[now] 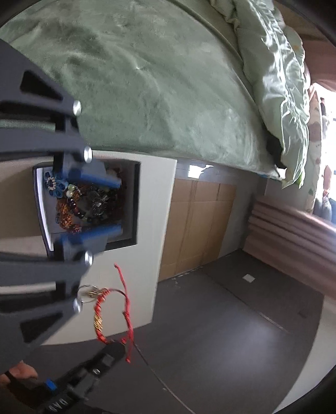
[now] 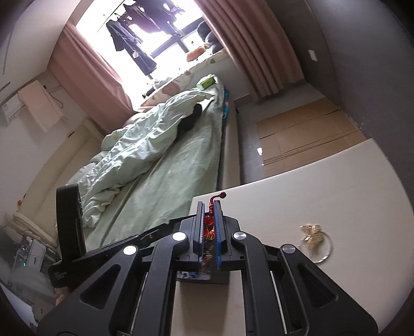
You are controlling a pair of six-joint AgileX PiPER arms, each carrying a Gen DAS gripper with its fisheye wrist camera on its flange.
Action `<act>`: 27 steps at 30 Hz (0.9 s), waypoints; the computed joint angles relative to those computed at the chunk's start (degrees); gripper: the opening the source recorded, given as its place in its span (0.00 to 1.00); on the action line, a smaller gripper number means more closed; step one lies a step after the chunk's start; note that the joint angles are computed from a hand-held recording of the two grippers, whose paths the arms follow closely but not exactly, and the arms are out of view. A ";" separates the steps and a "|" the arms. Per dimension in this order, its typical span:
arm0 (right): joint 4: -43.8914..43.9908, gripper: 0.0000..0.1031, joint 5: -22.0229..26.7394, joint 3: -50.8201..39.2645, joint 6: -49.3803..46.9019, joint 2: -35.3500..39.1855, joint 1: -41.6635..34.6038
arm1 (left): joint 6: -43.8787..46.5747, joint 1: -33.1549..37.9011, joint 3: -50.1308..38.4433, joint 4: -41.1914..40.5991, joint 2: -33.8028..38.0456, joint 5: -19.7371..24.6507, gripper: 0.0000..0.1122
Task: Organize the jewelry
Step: 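Drop the small ring into the box with the left tool while the right tool carries the red bracelet there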
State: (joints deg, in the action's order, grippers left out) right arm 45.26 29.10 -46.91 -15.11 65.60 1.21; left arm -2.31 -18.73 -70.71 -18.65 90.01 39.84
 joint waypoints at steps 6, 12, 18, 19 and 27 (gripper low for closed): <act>8.39 0.08 -0.91 -0.21 -6.57 2.80 2.89 | 2.05 2.75 -0.34 -2.66 -0.33 0.36 0.35; 14.61 0.08 2.37 -2.26 -11.94 8.55 5.31 | 3.35 5.03 -0.02 -4.43 -1.16 0.15 0.46; 5.69 0.60 2.68 -2.07 -0.03 9.99 4.02 | 3.80 4.44 0.26 -4.20 -1.88 0.09 0.52; 4.44 0.64 2.06 -1.46 0.98 8.77 3.49 | 3.87 4.30 0.37 -4.11 -1.97 0.00 0.54; -2.96 0.66 8.30 0.57 4.61 0.83 -7.07 | 3.64 -0.30 0.25 -2.97 -1.69 -0.55 0.61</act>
State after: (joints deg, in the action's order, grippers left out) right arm 42.30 37.40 -46.34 -10.51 66.43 -5.86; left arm 1.34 -19.03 -70.46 -21.62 88.32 39.29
